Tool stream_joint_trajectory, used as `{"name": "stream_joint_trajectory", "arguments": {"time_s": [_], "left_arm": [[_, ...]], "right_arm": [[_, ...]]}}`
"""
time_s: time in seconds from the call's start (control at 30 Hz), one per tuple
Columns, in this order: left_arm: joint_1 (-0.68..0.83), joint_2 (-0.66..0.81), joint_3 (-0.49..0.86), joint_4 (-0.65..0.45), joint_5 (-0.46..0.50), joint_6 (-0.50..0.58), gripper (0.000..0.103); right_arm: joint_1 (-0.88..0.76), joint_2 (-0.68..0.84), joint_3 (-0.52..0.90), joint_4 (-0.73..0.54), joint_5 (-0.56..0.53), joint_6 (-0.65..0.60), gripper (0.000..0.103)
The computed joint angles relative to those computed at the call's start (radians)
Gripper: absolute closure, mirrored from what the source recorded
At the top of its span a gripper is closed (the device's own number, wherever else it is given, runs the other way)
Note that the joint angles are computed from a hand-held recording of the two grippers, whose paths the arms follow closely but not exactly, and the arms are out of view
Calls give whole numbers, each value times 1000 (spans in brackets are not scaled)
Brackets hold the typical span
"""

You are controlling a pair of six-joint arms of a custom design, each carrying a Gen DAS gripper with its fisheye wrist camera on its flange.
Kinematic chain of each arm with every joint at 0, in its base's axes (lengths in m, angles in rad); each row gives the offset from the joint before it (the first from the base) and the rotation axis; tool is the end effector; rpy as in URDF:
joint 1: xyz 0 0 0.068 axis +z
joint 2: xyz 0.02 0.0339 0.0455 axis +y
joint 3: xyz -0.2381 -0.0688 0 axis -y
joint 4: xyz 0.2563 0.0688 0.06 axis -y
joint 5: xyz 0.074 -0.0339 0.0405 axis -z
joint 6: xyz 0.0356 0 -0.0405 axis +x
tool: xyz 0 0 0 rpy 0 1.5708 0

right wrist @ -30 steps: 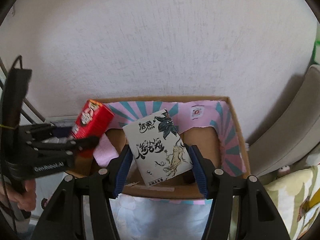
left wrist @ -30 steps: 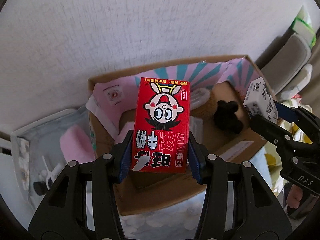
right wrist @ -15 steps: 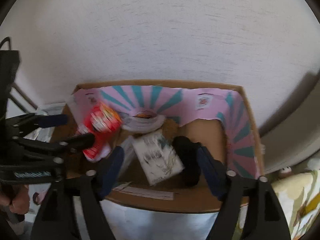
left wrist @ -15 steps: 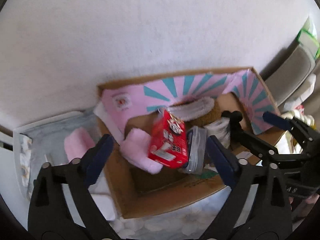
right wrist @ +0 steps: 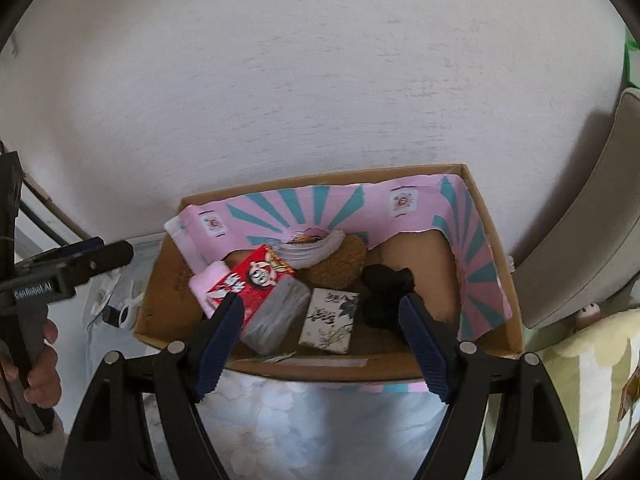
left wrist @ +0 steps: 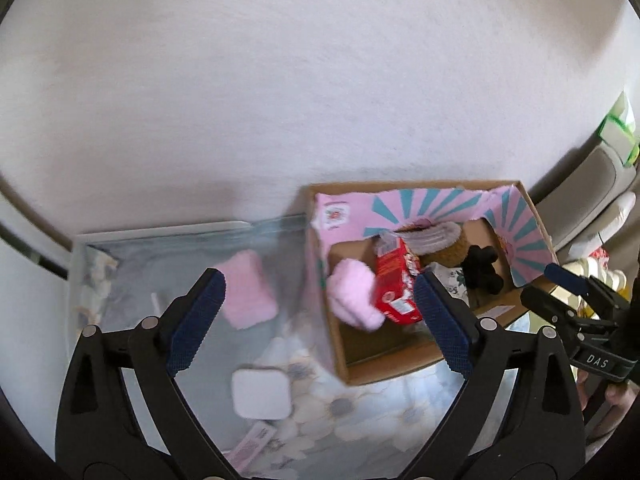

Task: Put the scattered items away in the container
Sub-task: 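Open both grippers to drop the carton and ginseng box into the box, then grasp the brown hair tie with the left gripper while the right gripper grasps the pink tube box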

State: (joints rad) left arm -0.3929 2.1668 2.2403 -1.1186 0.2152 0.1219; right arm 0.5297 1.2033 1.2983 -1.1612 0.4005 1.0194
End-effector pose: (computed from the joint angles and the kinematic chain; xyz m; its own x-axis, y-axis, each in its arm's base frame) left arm 0.4215 -0.1829 0.2951 -0.7356 0.4335 -0.5205 0.5667 0.8148 -0.1223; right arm 0.2103 0.1070 0.3263 -0.6535 0.5263 -0.5440 0.4849 0.8430 0.2330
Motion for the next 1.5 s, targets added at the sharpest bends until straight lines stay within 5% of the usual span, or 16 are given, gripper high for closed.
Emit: {"name": "stream_joint_trajectory", "arguments": {"time_s": [0.5, 0.9, 1.5], "left_arm": [[261, -160, -150, -2, 62, 117, 7], [423, -303, -456, 9, 80, 304, 7], [541, -431, -881, 40, 151, 467, 7]], "right_arm": [[219, 233, 280, -78, 95, 23, 26], [302, 401, 418, -4, 64, -56, 26], [355, 745, 666, 50, -144, -447, 27]]}}
